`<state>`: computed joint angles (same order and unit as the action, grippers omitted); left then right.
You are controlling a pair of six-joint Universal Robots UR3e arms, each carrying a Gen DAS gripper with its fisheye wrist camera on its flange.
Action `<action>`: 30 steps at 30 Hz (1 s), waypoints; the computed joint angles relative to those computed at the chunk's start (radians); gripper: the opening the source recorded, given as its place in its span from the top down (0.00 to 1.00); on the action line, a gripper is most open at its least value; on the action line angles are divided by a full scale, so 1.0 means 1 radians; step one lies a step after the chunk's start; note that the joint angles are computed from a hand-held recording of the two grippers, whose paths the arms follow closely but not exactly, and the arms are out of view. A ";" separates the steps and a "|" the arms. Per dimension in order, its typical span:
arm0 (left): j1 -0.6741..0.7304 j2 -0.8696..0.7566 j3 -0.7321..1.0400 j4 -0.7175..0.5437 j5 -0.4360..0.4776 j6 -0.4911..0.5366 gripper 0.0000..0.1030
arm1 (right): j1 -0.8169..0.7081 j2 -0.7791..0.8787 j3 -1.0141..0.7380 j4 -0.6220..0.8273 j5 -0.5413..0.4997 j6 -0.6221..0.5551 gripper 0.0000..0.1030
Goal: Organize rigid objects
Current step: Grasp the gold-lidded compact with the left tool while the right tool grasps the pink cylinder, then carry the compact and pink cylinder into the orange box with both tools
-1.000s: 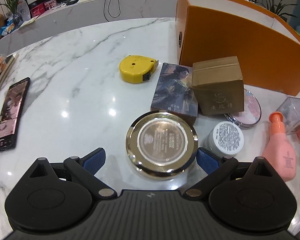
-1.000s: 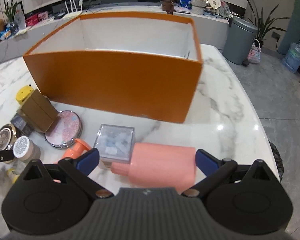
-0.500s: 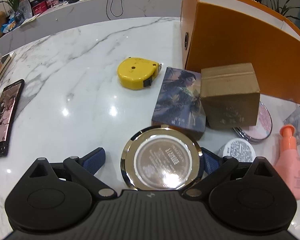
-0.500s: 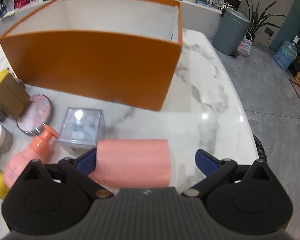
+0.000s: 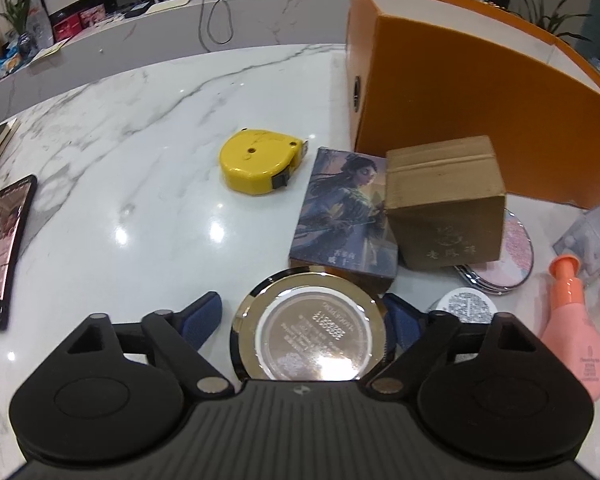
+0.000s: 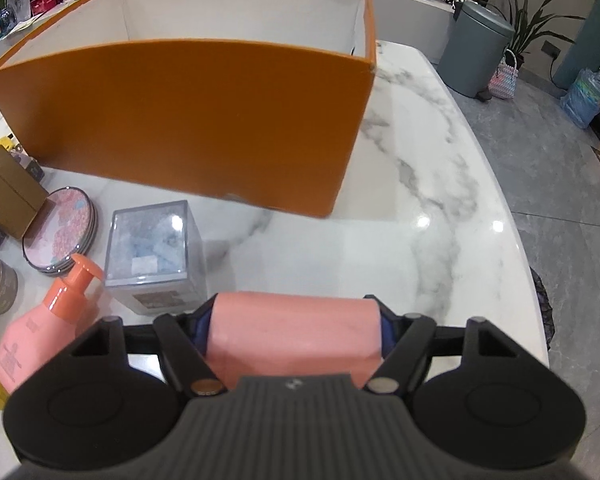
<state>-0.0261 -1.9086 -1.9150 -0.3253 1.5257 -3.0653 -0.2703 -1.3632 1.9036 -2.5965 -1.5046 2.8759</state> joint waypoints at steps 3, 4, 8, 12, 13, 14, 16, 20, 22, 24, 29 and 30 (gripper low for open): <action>0.008 0.019 -0.024 0.012 -0.020 0.007 0.15 | 0.001 0.005 -0.002 -0.003 -0.001 -0.002 0.30; 0.015 0.026 -0.036 0.017 -0.033 0.011 0.15 | 0.001 0.005 -0.002 -0.003 -0.001 -0.002 0.30; 0.021 0.041 -0.053 0.016 -0.042 0.035 0.15 | -0.003 -0.008 0.002 -0.002 0.007 -0.004 0.30; 0.026 0.054 -0.059 0.004 -0.053 0.042 0.15 | -0.012 -0.019 0.006 0.000 0.015 -0.003 0.30; 0.028 0.056 -0.059 0.000 -0.056 0.043 0.15 | -0.015 -0.023 0.008 0.000 0.019 -0.003 0.30; 0.032 0.060 -0.061 -0.004 -0.061 0.044 0.15 | -0.018 -0.028 0.010 0.000 0.023 -0.004 0.30; 0.035 0.067 -0.063 -0.013 -0.063 0.043 0.15 | -0.024 -0.040 0.016 -0.002 0.033 -0.003 0.30; 0.040 0.073 -0.063 -0.019 -0.063 0.044 0.15 | -0.032 -0.057 0.015 0.008 0.048 -0.004 0.30; 0.041 0.082 -0.065 -0.024 -0.066 0.044 0.15 | -0.034 -0.061 0.014 0.012 0.050 -0.002 0.30; 0.046 0.089 -0.066 -0.024 -0.069 0.045 0.15 | -0.037 -0.068 0.012 0.018 0.053 0.002 0.30; 0.064 0.129 -0.068 -0.057 -0.097 0.041 0.15 | -0.041 -0.082 -0.005 0.030 0.060 0.018 0.30; 0.067 0.141 -0.070 -0.063 -0.107 0.042 0.15 | -0.045 -0.093 -0.006 0.034 0.067 0.020 0.30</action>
<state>0.0406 -1.7677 -1.9851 -0.3887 1.4192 -3.0237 -0.3150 -1.4558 1.8980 -2.5628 -1.4381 2.8957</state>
